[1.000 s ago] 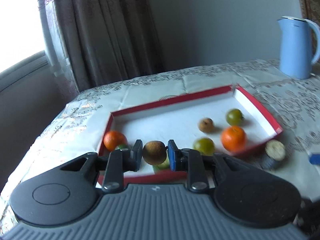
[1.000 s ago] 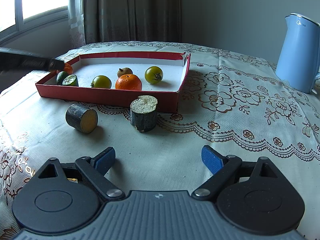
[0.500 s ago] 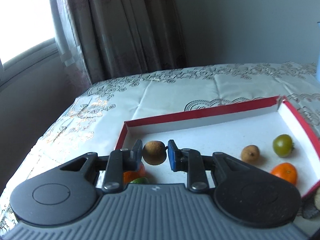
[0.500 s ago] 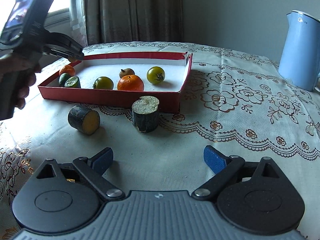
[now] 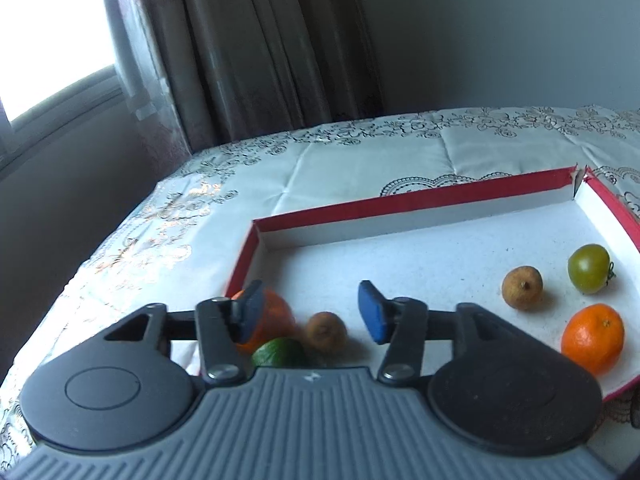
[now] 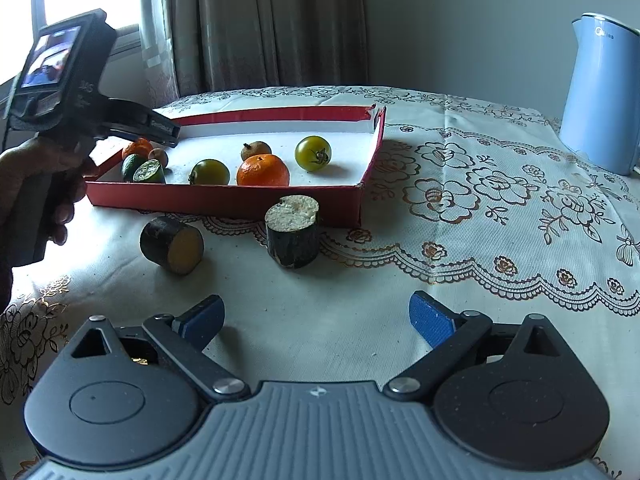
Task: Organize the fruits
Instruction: 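Carry the brown fruit into the red box and open the left gripper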
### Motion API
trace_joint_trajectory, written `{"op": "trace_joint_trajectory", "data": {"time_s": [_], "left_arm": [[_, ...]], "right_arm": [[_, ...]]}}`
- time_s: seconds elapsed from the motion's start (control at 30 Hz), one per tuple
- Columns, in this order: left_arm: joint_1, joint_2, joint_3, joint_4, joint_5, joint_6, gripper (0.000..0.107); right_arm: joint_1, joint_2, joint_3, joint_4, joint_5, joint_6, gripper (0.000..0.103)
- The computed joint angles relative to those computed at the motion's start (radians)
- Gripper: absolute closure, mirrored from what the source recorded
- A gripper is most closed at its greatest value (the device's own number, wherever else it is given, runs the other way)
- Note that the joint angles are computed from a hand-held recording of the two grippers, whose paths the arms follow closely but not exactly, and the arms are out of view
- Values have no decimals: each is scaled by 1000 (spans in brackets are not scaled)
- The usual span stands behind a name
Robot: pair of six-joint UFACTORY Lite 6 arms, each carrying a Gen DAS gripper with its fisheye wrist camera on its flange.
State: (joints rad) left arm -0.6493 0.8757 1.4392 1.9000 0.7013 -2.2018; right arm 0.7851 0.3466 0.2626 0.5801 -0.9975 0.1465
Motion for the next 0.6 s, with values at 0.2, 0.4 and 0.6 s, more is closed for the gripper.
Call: {"op": "trace_joint_trajectory", "data": {"time_s": [0.2, 0.4, 0.6], "left_arm": [[-16, -170, -294, 126, 107, -220, 23], [-9, -324, -591, 207, 222, -402, 7], [92, -384, -778, 332, 283, -612, 4]], "right_arm": [[-5, -1, 0, -7, -1, 4, 3], [13, -3, 1, 17, 1, -4, 3], [61, 3, -6, 78, -38, -11, 3]]}}
